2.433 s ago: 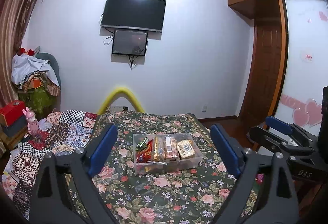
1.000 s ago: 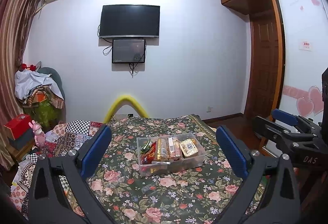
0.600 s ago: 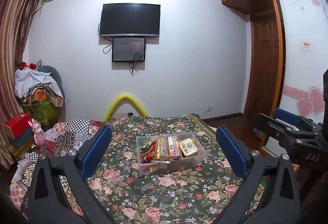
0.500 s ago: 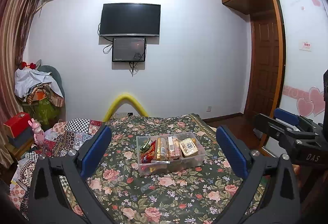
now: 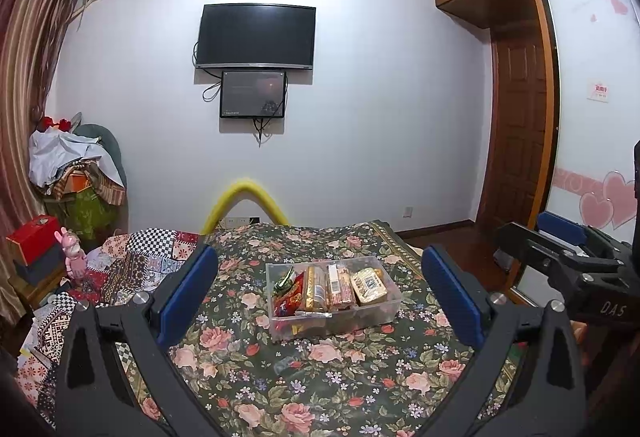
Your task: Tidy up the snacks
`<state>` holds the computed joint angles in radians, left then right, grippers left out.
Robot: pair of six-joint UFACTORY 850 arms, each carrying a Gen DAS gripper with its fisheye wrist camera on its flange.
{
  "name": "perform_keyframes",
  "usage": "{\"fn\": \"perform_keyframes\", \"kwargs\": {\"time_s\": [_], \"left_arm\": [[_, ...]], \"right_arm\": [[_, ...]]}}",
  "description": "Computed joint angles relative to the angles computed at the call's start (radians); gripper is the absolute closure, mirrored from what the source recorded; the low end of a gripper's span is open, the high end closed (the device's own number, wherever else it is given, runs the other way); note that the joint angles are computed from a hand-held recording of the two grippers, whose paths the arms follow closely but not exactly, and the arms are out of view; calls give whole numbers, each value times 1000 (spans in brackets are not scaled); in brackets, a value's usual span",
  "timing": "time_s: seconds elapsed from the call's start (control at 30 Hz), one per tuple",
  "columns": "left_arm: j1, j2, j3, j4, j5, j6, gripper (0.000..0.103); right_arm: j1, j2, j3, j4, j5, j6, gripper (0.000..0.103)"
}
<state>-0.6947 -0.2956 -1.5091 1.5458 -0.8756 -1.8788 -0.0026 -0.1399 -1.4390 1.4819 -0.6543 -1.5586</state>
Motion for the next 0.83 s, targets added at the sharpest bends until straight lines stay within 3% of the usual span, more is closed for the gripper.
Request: {"fn": "perform_keyframes", "kwargs": {"time_s": [0.83], "left_arm": [[15,-4,0,-9,31,-7,0]], "right_arm": [[3,-1,5,-1,9,-21,0]]}}
